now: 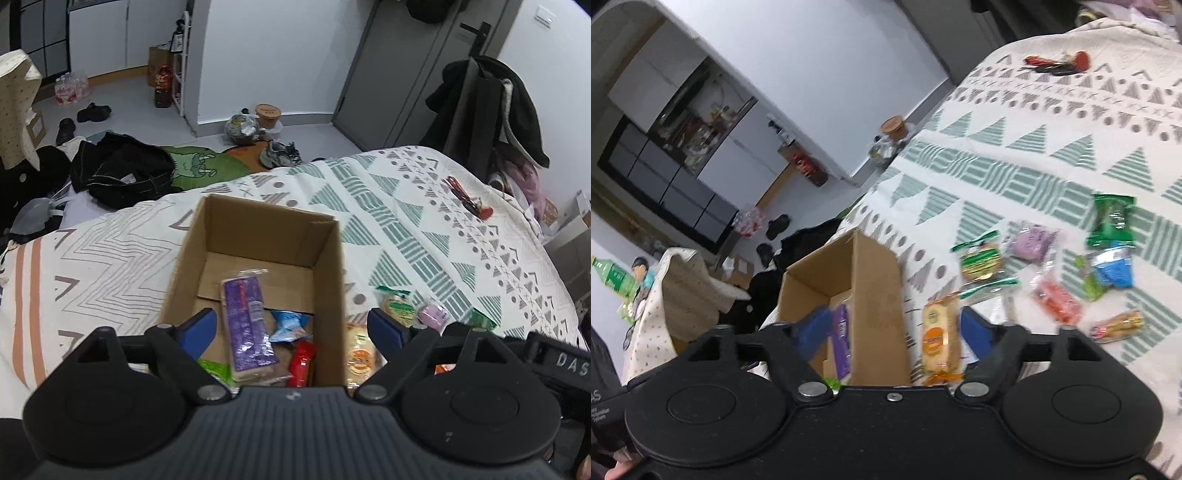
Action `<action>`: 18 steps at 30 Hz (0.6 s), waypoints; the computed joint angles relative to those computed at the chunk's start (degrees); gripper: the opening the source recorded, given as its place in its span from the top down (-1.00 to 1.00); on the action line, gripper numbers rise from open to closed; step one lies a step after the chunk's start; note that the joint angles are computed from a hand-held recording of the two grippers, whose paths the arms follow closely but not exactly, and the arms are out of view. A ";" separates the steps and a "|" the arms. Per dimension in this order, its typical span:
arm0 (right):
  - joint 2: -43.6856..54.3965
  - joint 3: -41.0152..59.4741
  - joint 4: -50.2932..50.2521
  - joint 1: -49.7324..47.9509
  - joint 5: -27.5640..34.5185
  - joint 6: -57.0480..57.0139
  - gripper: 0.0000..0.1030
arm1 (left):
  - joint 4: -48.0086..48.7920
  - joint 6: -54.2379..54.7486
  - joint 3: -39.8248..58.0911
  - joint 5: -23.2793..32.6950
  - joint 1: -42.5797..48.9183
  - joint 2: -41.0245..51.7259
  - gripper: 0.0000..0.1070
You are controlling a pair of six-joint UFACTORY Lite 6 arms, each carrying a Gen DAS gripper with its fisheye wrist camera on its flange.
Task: Organize snacks
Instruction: 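Grasp the white square pastry with the left tool while the right tool grasps the yellow-wrapped snack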
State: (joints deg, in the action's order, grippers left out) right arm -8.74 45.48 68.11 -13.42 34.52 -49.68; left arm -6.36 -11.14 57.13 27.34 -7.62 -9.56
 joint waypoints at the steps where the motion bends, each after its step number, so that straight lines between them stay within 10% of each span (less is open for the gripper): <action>1: -0.53 -0.32 -0.98 -0.70 -0.34 1.04 -0.66 | 0.89 -1.27 -0.04 0.01 -0.96 -0.20 -0.64; 18: 0.48 -1.18 -2.04 -14.96 5.34 5.58 -0.84 | 18.68 -25.19 3.64 0.86 -15.96 2.63 -0.64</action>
